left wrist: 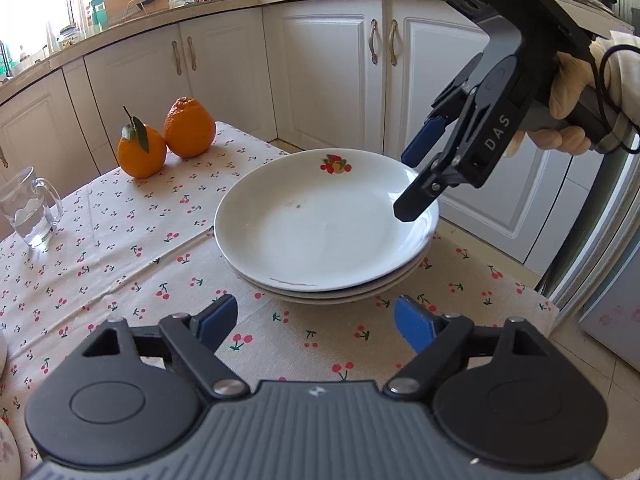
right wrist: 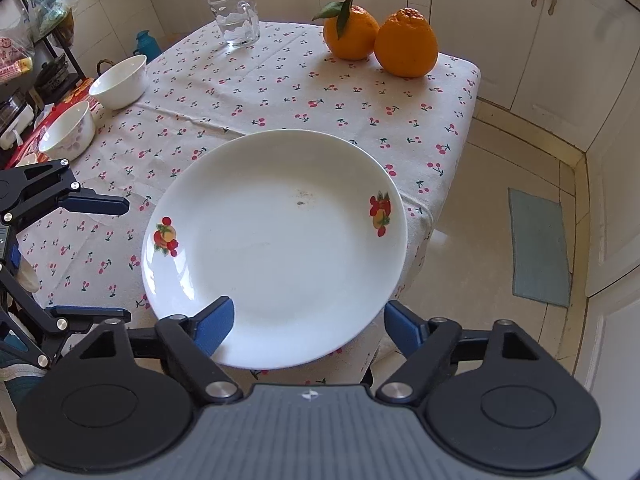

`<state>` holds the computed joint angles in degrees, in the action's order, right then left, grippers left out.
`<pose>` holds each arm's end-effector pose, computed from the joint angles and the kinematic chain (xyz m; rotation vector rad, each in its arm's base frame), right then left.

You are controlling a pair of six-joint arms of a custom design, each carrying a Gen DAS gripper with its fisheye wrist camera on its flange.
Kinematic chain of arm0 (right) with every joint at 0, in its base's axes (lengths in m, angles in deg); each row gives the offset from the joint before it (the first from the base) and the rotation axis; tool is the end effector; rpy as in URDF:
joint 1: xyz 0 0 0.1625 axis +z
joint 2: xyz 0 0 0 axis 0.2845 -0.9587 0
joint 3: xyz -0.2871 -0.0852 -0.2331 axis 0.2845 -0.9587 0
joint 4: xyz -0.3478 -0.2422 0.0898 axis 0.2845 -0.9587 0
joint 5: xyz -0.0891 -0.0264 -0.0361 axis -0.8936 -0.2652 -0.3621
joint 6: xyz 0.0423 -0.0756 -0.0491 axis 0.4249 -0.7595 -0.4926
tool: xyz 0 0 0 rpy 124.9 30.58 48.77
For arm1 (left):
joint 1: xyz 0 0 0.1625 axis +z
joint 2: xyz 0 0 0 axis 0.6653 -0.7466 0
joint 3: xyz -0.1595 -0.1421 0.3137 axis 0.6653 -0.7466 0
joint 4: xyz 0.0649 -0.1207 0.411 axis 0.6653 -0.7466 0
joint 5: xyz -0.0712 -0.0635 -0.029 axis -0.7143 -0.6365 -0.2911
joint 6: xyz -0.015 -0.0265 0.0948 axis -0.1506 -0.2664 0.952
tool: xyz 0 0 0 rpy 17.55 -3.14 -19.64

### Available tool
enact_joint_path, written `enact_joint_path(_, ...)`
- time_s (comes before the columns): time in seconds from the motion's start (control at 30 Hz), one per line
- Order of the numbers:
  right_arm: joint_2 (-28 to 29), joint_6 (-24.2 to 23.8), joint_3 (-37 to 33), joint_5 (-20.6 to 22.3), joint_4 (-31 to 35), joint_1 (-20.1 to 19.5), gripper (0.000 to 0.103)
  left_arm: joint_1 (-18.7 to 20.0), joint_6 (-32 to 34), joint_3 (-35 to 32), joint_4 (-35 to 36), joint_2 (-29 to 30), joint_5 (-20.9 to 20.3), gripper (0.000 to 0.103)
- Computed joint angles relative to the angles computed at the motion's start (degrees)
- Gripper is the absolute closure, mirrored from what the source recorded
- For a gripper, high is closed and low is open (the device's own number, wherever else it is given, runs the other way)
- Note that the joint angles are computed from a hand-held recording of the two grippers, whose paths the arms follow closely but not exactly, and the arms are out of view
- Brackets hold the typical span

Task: Organize plates and bowls
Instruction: 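Lower the fruit-decal plate onto the plate stack and open the right tool, then withdraw the right tool from the stack and move it toward the white bowls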

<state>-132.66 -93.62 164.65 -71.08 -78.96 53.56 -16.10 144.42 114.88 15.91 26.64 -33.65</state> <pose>-0.0625 -0.4977 0.3596 0.9356 -2.4962 0.2503 -0.3397 -0.3805 -0.0810 1.1875 2.2766 -0.6396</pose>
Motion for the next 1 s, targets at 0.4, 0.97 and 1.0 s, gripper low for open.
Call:
enact_joint_path(0.4, -7.4, -0.2, 12.4, -0.7, -11.5, 3.4, 0.0, -2.3, -1.5, 5.4, -1.8, -4.1, -1.3, 0.011)
enact_joint_path(0.97, -9.3, 5.1, 26.0, -4.7, -30.9, 12.1, 0.0, -7.4, -8.0, 20.0, -2.9, -16.0, -5.6, 0.01)
enact_joint_path(1.0, -9.2, 5.9, 26.7, -4.8, -31.8, 12.7, 0.0, -7.9, -8.9, 21.2, -2.7, -16.9, -6.2, 0.01)
